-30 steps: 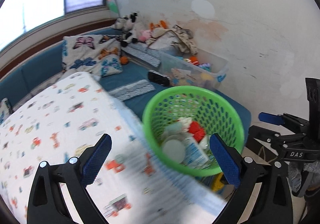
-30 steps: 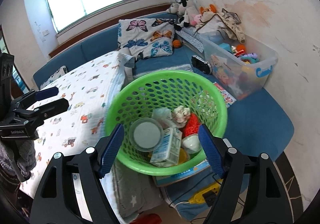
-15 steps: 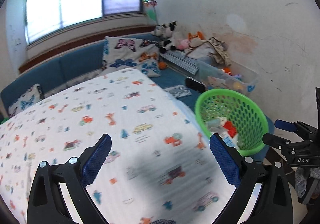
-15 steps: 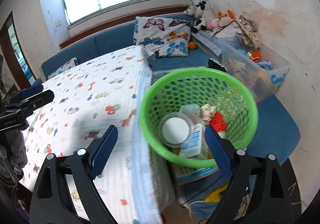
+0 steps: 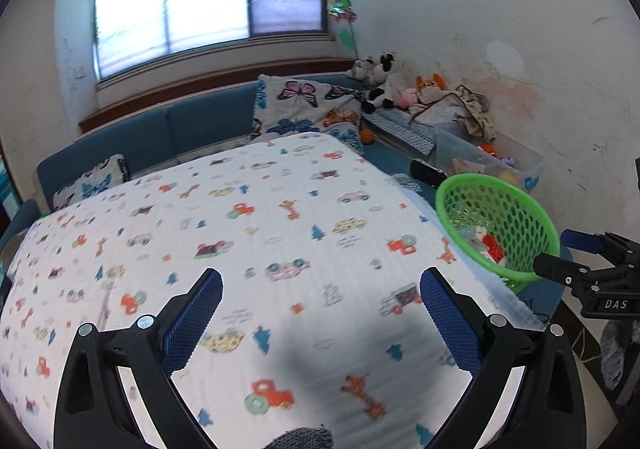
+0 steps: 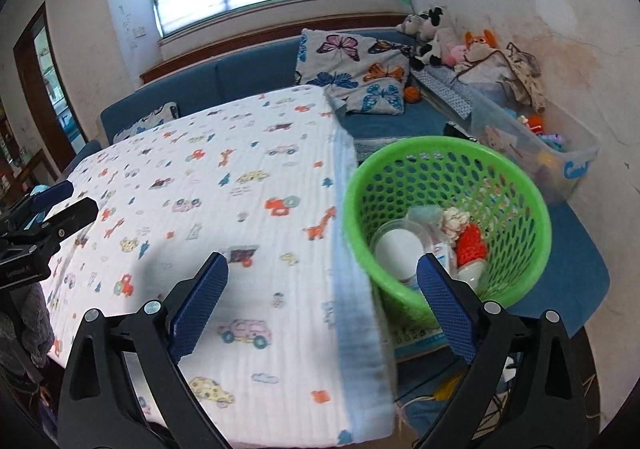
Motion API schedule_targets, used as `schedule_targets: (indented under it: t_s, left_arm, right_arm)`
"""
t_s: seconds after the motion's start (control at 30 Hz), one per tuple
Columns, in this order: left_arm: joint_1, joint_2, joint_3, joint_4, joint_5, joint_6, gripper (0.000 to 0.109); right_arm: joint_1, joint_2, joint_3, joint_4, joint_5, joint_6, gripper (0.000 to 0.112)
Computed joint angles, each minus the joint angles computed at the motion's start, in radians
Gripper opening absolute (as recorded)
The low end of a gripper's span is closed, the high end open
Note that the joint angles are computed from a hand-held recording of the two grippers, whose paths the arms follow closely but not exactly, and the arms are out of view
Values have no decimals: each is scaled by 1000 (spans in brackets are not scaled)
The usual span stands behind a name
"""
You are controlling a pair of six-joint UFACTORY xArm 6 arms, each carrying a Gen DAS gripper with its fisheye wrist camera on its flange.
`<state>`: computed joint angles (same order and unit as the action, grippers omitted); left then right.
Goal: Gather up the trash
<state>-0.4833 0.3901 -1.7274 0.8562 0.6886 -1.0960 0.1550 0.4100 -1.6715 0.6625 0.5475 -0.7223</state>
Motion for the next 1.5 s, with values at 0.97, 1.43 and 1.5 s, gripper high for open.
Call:
schedule_targets:
  t_s: [0.97,1.43,1.5]
  left_arm:
    - [30,-273,371,150,40,-373,96]
    - [27,-292,396,163,40,-395,96]
    - [25,-289,393,158,39,-392,96]
  right_arm:
    - [104,-104,154,29,-91,-92,99]
    - [112,-109,170,-2,-110,-75,99]
    - [112,-111,172,-2,-113,-74,99]
